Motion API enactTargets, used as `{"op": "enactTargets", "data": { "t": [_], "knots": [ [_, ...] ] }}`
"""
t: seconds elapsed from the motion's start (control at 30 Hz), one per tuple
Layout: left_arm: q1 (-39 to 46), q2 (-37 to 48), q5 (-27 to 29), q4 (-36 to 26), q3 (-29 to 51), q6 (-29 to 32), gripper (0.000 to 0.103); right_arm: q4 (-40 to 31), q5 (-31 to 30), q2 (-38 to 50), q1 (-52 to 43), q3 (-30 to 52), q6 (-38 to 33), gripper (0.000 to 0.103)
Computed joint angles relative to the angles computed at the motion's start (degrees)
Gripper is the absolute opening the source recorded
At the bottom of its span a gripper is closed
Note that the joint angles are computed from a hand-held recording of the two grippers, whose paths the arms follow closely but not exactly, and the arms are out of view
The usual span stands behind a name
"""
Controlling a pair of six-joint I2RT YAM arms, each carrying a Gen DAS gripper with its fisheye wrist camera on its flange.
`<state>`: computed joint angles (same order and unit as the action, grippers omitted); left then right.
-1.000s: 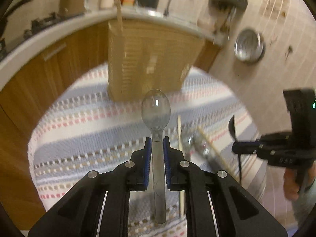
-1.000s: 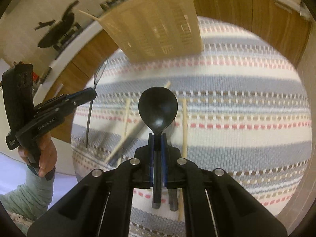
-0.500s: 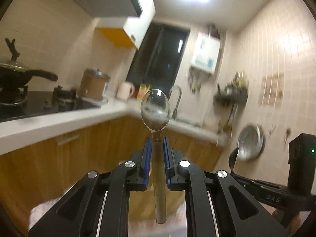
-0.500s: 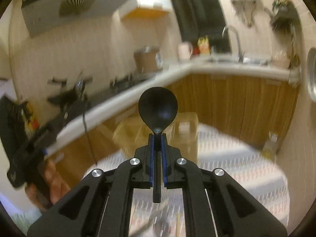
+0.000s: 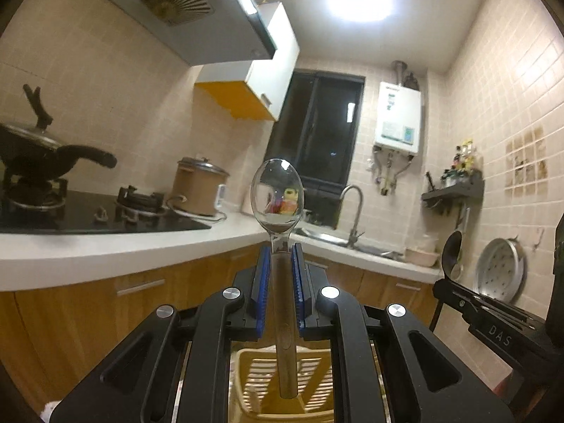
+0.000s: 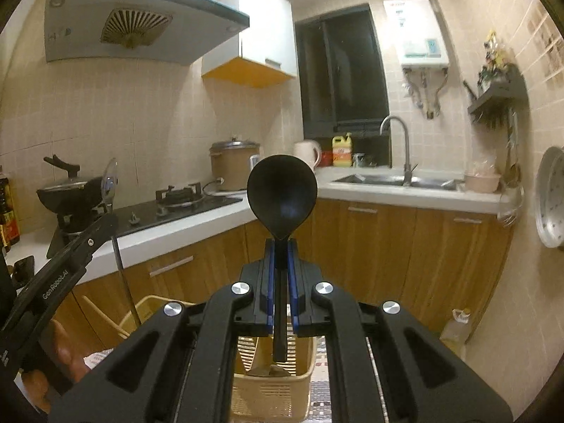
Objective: Organize utensils
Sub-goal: 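Lift the ladle and spoon with both tools over the utensil holder, then open both tools to drop the ladle and spoon into the holder, then move both tools back down to the remaining utensils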
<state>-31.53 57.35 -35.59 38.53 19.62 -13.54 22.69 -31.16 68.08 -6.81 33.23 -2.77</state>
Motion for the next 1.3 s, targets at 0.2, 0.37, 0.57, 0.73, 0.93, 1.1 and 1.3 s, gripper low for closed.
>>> {"op": "enactTargets", "data": {
  "t": [0.2, 0.37, 0.57, 0.73, 0.93, 1.1, 1.3],
  "knots": [
    [0.42, 5.8, -1.83, 6.68, -1.56, 2.9, 0.011, 2.04, -1.61, 8.83, -0.13, 2.76, 0.55, 0.005],
    [1.53, 7.08, -0.03, 4.21, -1.12, 0.76, 0.011, 0.33, -3.72, 12.24, -0.81, 4.22, 0.79, 0.005],
    [2.59, 4.67, 0.88, 1.1, -1.5, 0.68, 0.017, -2.02, -4.28, 11.89, -1.0, 4.06, -0.73, 0.006],
    [2.04, 0.09, 1.41, -3.03, -2.57, -0.06, 0.031, -5.31, -5.48, 9.69, -2.06, 2.83, -2.01, 0.028],
    [-1.19, -8.93, -0.89, -10.57, -3.65, -0.15, 0.031, -9.81, -7.74, 3.32, -4.55, 0.19, -3.78, 0.028],
    [-5.54, -19.7, -4.22, -21.23, -3.75, -0.78, 0.031, -15.66, -10.28, -3.52, -8.31, -1.95, -6.96, 0.028],
    [-12.24, -32.15, -5.5, -43.31, -0.58, -5.33, 0.033, -29.96, -13.91, -9.89, -14.05, -2.21, -15.53, 0.029]
  ]
}}
